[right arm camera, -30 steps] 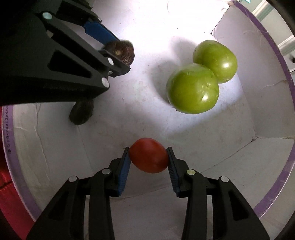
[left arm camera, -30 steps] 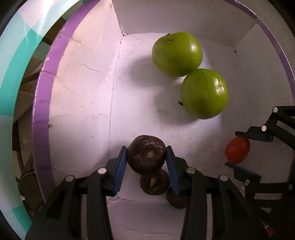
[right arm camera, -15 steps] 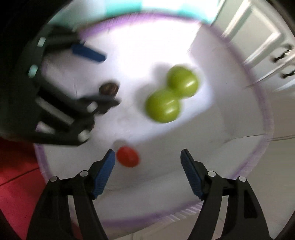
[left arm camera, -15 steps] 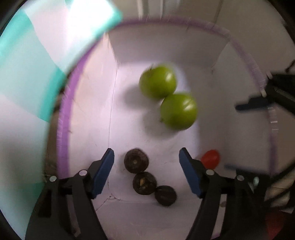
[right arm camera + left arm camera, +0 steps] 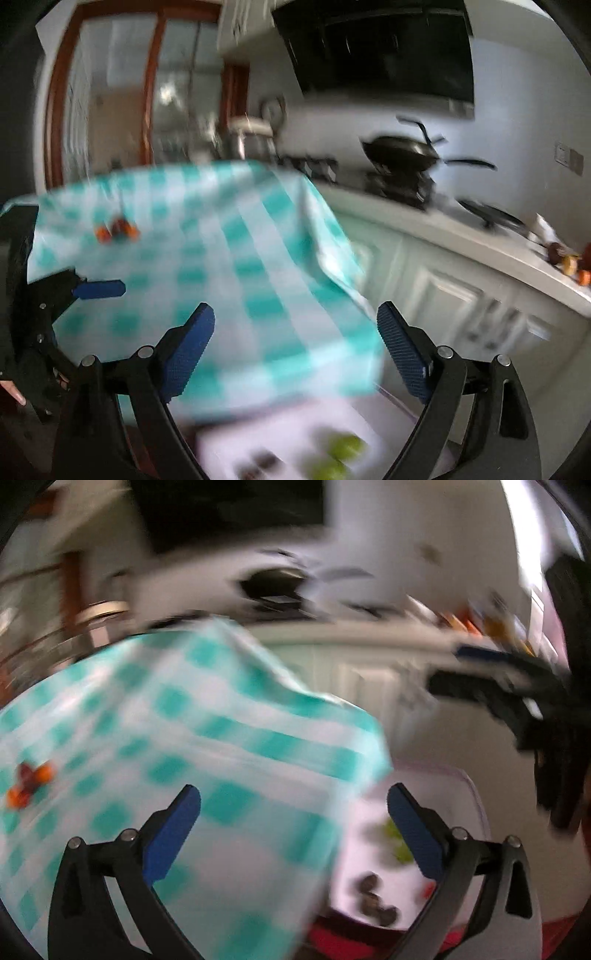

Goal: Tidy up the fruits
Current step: 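Move both tools back to the remaining fruit on the table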

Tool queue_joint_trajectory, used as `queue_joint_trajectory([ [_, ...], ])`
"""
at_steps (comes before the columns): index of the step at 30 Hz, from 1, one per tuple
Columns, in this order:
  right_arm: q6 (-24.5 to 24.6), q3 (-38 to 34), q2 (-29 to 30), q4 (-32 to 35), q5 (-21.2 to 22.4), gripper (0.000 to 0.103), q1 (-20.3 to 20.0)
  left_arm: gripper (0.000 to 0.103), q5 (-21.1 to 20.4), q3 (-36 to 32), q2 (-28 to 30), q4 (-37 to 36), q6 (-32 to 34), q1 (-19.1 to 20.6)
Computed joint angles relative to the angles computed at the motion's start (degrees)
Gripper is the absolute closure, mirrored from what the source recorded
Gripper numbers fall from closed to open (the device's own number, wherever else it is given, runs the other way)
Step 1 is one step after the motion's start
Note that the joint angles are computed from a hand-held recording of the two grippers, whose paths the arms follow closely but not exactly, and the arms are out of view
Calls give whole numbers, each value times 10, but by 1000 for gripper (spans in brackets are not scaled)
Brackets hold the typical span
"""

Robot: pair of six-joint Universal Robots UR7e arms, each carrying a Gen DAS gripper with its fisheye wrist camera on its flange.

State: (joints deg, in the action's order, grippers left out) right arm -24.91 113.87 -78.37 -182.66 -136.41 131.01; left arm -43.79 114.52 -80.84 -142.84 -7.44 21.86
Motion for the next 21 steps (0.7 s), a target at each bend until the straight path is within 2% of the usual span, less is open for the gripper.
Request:
queue_joint_trajectory([
  [1,21,-26,31,5,17,16,2,2,18,-3,-16,2,-14,9],
  [2,52,-38,44,33,35,16,-3,2,55,-5,-34,4,-37,21],
  [4,143,-77,73,144,72,16,-13,2,108,-17,-57,27,-70,41],
  [5,172,-100,95,185,86,16,-19,2,144,-26,-68,47,-95,60],
  [7,188,-138,145,208,99,16,-22,2,202,-51,-76,84,-139,96],
  [8,185,-152,171,204,104,16,-24,1,218,-58,-81,97,-156,111],
  [10,191,-192,223,222,127,16,-31,1,273,-107,-81,190,-257,161],
  [13,196,-255,301,247,181,16,-42,2,293,-174,-80,338,-423,217],
  [15,179,-310,349,262,193,16,-45,2,292,-206,-75,372,-471,249],
  [17,162,-394,410,311,201,16,-49,2,289,-223,-64,354,-446,268],
  [21,128,-549,510,392,189,16,-50,2,277,-222,-55,293,-380,287],
])
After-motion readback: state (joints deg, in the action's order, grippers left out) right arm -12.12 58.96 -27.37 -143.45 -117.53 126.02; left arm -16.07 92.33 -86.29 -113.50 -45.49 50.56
